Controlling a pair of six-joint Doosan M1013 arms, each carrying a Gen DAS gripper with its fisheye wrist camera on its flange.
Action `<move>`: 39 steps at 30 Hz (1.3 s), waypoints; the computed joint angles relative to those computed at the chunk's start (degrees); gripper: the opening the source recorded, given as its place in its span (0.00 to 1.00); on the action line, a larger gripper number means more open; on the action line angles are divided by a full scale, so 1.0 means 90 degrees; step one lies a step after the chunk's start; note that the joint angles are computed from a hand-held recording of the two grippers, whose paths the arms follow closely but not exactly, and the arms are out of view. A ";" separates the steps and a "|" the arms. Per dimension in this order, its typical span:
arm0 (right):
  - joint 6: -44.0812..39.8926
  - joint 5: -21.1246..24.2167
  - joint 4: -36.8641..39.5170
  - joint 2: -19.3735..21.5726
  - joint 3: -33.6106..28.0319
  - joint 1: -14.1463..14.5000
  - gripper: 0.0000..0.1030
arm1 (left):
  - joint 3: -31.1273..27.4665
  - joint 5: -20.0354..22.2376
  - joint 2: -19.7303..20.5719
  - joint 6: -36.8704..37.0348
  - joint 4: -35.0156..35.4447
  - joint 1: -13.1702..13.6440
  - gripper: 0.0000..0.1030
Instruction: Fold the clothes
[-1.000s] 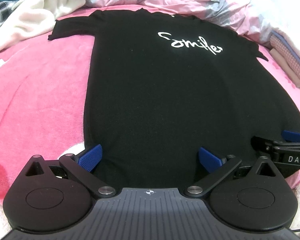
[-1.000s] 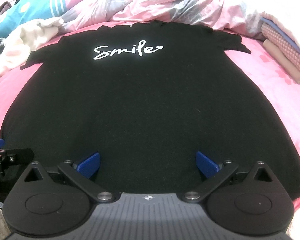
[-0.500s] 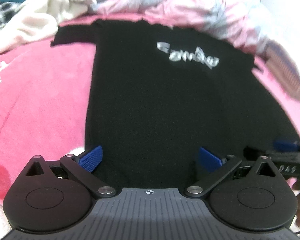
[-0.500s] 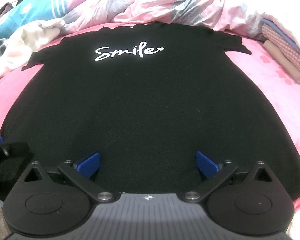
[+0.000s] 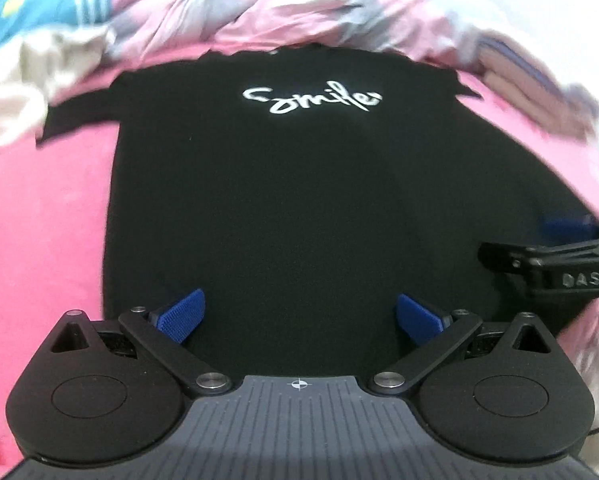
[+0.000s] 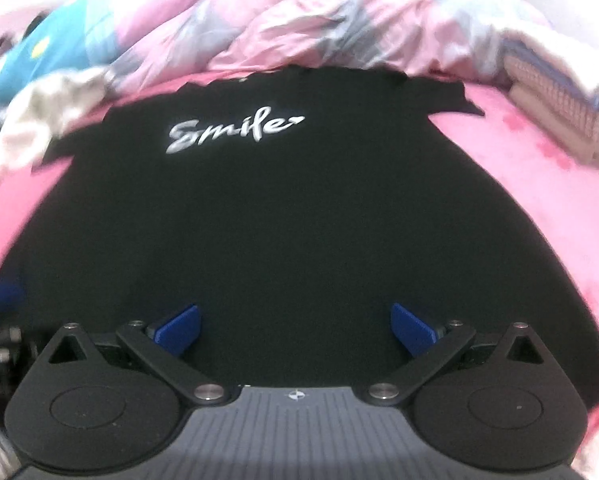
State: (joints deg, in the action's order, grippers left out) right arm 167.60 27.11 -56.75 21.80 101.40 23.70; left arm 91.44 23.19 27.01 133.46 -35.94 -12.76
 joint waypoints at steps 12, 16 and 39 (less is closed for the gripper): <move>0.0256 0.0164 -0.0851 -0.0407 0.0204 0.0104 1.00 | 0.0154 0.0462 -0.0152 0.0768 -0.0586 0.0231 1.00; 0.0203 -0.0247 -0.0487 -0.0195 0.0081 -0.0133 1.00 | 0.0208 0.0586 -0.0222 0.1183 -0.1165 0.0324 1.00; 0.2420 -0.0430 -0.2137 -0.0368 0.0291 -0.0206 0.95 | -0.0327 0.0689 0.0158 0.0623 -0.0561 0.0103 1.00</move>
State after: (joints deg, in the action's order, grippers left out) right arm 189.38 23.24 -75.98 18.48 104.02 21.85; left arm 88.50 29.39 28.44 139.06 -40.99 -11.83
